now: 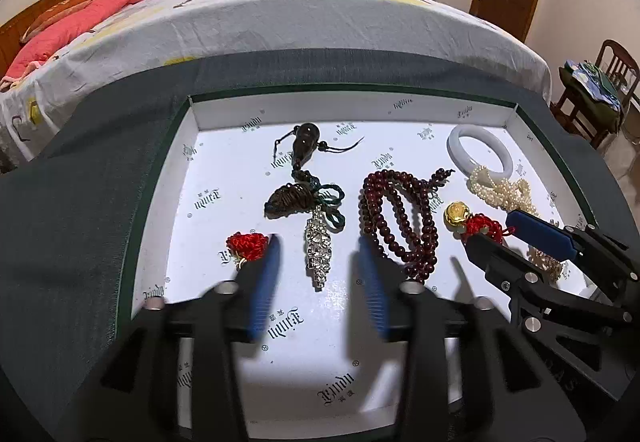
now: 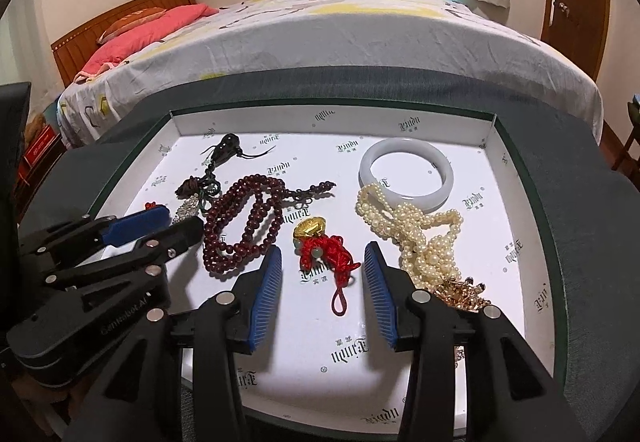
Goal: Organize jewelry
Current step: 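Open both tools and withdraw them toward the pearl ring and gold chain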
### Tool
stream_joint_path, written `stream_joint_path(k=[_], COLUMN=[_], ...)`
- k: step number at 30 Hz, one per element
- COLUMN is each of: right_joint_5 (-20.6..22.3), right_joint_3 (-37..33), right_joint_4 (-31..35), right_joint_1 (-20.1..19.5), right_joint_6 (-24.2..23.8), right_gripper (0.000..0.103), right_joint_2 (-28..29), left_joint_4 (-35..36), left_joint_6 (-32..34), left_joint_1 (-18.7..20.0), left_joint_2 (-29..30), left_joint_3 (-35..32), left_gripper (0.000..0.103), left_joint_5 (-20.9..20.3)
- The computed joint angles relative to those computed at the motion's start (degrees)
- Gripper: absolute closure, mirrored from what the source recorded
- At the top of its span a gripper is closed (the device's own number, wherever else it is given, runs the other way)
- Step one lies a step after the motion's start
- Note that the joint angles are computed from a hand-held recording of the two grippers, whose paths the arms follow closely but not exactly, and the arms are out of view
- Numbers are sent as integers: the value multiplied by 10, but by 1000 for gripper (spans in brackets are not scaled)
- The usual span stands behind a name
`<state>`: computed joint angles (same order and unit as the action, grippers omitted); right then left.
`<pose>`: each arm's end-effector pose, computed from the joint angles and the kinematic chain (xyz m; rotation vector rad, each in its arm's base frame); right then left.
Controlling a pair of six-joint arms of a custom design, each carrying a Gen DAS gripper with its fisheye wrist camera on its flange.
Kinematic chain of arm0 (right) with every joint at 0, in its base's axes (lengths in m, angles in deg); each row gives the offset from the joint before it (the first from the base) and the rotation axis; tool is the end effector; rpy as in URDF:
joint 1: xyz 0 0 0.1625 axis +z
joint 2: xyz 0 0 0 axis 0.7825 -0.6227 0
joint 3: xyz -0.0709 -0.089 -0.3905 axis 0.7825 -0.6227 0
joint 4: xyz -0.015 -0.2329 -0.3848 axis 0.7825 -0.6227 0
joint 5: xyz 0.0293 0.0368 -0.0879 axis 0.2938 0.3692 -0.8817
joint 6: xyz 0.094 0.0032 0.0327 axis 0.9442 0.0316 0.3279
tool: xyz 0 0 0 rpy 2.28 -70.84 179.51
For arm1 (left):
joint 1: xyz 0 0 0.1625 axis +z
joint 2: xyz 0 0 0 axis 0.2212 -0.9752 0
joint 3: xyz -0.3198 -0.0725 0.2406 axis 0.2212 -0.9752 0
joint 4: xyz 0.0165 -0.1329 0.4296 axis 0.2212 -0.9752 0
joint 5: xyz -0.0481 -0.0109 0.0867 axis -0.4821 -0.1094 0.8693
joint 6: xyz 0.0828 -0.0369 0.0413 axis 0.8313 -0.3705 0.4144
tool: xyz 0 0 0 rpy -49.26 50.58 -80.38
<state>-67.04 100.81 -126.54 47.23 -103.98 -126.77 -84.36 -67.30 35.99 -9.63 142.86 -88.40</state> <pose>0.2054 -0.6970 0.2048 0.8385 -2.4379 0.6613 -0.2940 -0.6666 0.1196 0.1629 2.2396 -0.8876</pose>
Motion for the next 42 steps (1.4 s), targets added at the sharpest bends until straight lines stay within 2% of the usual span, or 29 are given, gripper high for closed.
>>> stream_joint_path(k=[5,8,12,19,23,32,42], right_joint_5=[3,6,13,24,24,16,-13], right_joint_3=[8,20,32,54,69,118,178], right_joint_4=[-9,-24,-31,-43,-56,-60,-49], right_joint_1=[3,7,8,11,10,-2,-32], right_joint_6=[0,-6,-8,-7,-9,-8,-10], right_gripper=[58,51,50,50,46,46,46], right_joint_2=[-10,-24,-43,-80,-100,-148,-189], left_joint_4=[-6,-11,-10,-10,-9,21,96], left_joint_6=[-2,0,-7,-23,-34,-86,-184], left_joint_1=[-8,-16,-27,-50,-65,-92,-112], left_joint_2=[-9,-13,-27,-51,-63,-85,-105], left_joint_3=[9,13,24,47,63,102,147], left_gripper=[46,44,39,38,38,38,38], left_joint_5=[1,5,14,37,52,53,37])
